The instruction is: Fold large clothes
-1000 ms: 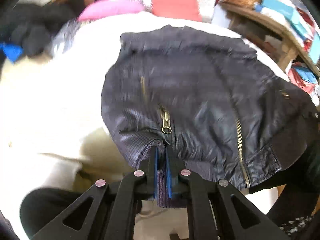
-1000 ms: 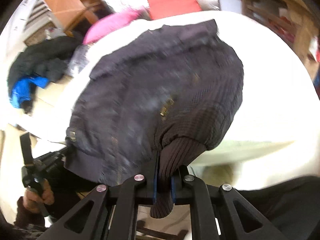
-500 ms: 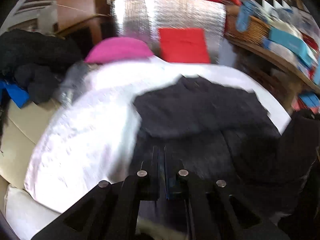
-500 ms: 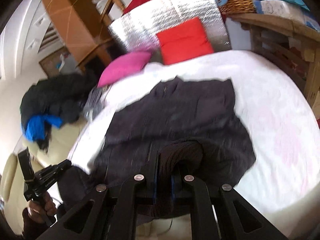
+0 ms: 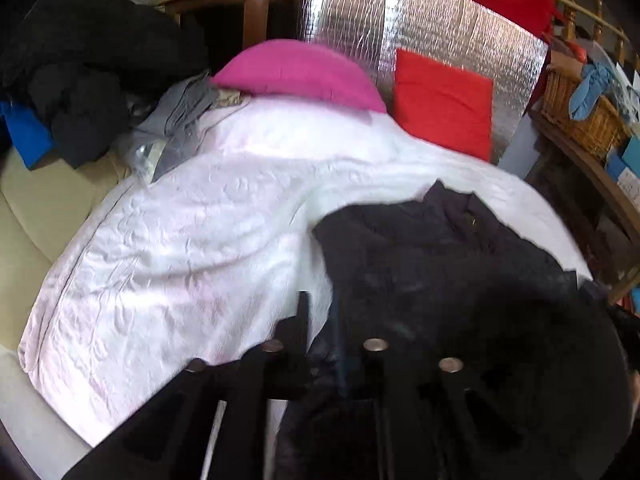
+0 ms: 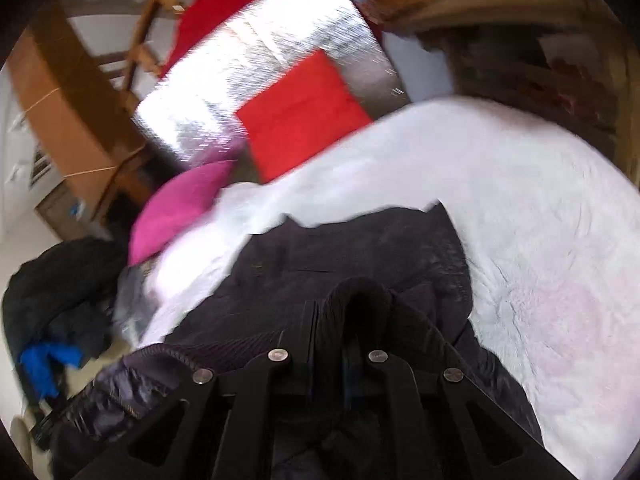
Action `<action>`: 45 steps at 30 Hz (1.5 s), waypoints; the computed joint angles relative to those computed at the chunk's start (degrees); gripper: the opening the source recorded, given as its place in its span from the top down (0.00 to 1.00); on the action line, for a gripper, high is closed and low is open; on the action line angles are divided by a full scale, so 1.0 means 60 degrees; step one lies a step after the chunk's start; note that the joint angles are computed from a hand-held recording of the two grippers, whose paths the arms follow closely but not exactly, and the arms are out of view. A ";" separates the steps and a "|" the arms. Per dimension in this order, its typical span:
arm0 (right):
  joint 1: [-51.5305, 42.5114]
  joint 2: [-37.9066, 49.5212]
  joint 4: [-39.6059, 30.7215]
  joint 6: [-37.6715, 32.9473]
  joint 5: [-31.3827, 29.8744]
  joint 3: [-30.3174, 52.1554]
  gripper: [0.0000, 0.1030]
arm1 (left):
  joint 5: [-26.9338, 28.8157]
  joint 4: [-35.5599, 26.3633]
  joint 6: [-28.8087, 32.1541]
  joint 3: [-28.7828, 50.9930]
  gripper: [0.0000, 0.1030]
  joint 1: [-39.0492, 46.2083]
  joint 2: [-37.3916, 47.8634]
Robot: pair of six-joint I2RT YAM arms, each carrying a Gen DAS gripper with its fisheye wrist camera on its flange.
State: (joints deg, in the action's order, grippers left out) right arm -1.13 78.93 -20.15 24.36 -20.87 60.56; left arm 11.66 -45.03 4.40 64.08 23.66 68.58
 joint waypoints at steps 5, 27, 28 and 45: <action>-0.0055 0.1974 0.0011 0.0324 0.0090 0.0950 0.91 | 0.1072 -0.0718 0.0311 -0.0403 0.18 0.0356 -0.1196; 0.0077 0.2194 0.0160 0.0371 0.0181 0.0897 0.91 | -0.2083 0.0676 -0.0027 0.0319 0.04 -0.2612 0.2233; 0.0068 0.2179 0.0168 0.0382 0.0170 0.0876 0.91 | -0.2009 0.0630 -0.0163 0.0592 0.04 -0.2648 0.2618; 0.0165 0.2166 0.0075 0.0216 0.0398 0.0907 0.90 | -0.2901 0.0807 -0.0333 0.0019 0.04 -0.3558 0.1820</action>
